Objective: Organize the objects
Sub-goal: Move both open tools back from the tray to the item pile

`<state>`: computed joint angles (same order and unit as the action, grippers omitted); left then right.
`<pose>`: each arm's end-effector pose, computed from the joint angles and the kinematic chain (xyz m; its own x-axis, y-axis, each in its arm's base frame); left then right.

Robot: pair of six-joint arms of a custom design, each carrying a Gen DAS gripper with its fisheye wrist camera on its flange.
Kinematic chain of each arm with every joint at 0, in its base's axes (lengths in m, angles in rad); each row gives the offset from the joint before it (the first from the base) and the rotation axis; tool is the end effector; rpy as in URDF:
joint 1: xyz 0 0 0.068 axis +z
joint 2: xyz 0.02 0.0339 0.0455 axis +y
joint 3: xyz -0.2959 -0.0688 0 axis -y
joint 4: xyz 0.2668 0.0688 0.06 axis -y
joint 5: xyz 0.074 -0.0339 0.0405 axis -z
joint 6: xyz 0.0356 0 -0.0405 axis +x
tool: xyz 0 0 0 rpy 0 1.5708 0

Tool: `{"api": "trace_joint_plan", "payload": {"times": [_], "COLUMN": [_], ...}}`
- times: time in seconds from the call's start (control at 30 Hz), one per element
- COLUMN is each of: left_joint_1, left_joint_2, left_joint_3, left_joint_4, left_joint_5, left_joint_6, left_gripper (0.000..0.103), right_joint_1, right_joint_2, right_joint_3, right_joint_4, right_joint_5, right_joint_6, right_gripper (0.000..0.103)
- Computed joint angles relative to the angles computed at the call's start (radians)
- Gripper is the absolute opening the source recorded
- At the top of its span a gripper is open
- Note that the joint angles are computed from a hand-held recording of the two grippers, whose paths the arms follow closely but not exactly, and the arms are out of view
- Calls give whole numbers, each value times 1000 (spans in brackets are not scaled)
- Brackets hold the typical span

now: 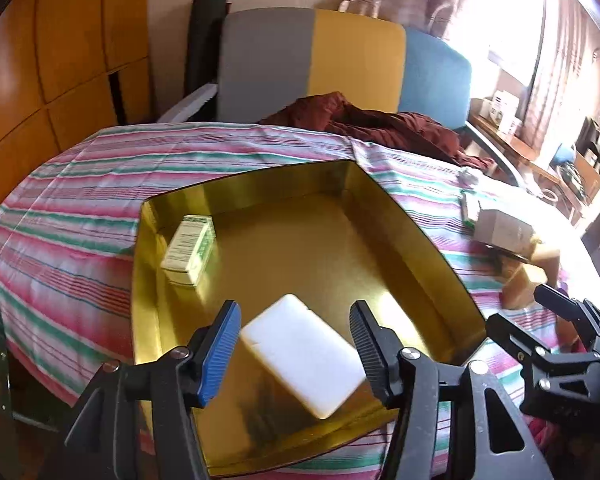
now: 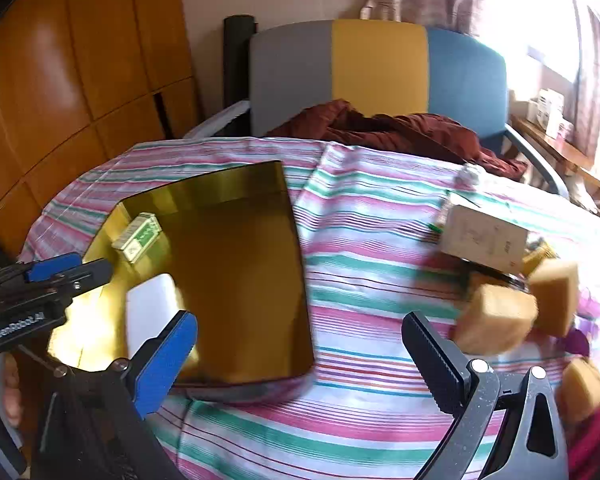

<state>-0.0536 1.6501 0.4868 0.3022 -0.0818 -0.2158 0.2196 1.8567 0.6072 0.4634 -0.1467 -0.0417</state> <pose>0.2754 -0.0119 0.1042 -0.7400 -0.1740 -0.6498 -0.1620 0.9836 -0.0790 0.3129 0.0752 0.0859 -0.6768 -0.1933 -0.7103 -0.3448 0.9358 0.0739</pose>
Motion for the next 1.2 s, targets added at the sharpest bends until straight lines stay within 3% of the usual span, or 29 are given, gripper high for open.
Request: {"api": "trace_joint_plan", "payload": {"times": [0.33,0.47,0.63,1.03,1.2], "left_joint_1": [-149,-208,-273,-389,-420], "left_joint_2": [53,85,126,286,339], "left_joint_3": [91,130,198,424,496], "left_joint_4": [-55,-73,-111,-211,-252], "left_joint_5": [18,24,37,68,67], "left_joint_6": [20,31,51,68,79], "left_gripper": [59,66,67,75,75], "right_joint_1": [-226,-362,-515,-707,-731], "right_joint_2": [-20,-27,-28,0,61], "right_joint_3": [15,43,102,238,346], "right_joint_4": [-105,-184,-268,-322,-453], "right_joint_5": [-62,-103,-119,-79,-13], "right_joint_6": [-63,-81,-93,-81,-147], "right_gripper": [103,103,103,103,103]}}
